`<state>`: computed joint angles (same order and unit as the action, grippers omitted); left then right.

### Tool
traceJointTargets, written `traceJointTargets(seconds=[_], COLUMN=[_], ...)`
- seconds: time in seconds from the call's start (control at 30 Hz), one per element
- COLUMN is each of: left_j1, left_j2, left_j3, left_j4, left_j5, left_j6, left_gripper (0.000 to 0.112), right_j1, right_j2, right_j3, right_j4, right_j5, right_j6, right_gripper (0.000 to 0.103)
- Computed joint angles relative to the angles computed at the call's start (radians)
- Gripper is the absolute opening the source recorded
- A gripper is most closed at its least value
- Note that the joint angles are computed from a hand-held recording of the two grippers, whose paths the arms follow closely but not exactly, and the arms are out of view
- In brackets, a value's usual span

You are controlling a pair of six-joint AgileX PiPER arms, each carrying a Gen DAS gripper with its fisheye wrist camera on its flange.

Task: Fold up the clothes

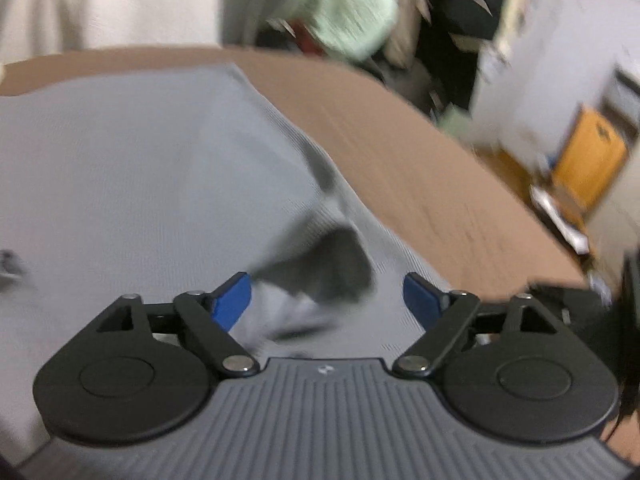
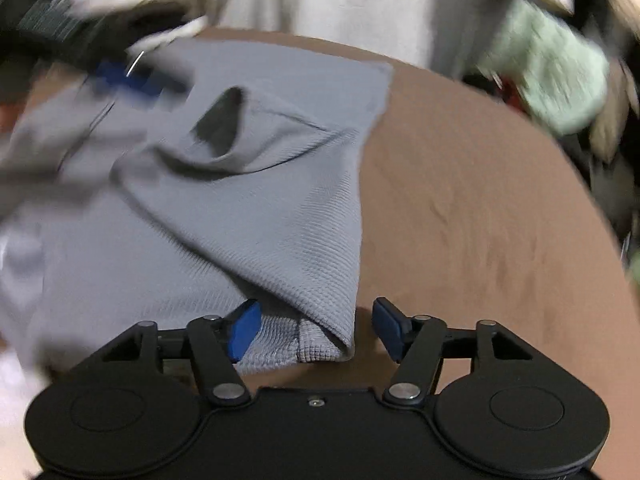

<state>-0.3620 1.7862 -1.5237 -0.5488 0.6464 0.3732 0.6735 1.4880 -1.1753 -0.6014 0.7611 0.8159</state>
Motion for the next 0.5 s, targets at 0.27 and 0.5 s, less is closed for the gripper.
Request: traceJointTargets(seconds=[0.27, 0.5], left_j1=[0.008, 0.089], left_j2=[0.247, 0.192], left_j3=[-0.302, -0.308], left_j4=[0.283, 0.343], left_j5=[0.085, 0.143], left_j6=[-0.374, -0.463], left_gripper=[0.003, 0.006], right_j1=[-0.004, 0.04], right_j2=[-0.019, -0.05], right_j3=[0.121, 0.138], right_j4=[-0.246, -0.3], right_j5=[-0.171, -0.082], right_j6=[0.395, 0.432], right_gripper=[0.01, 0.008])
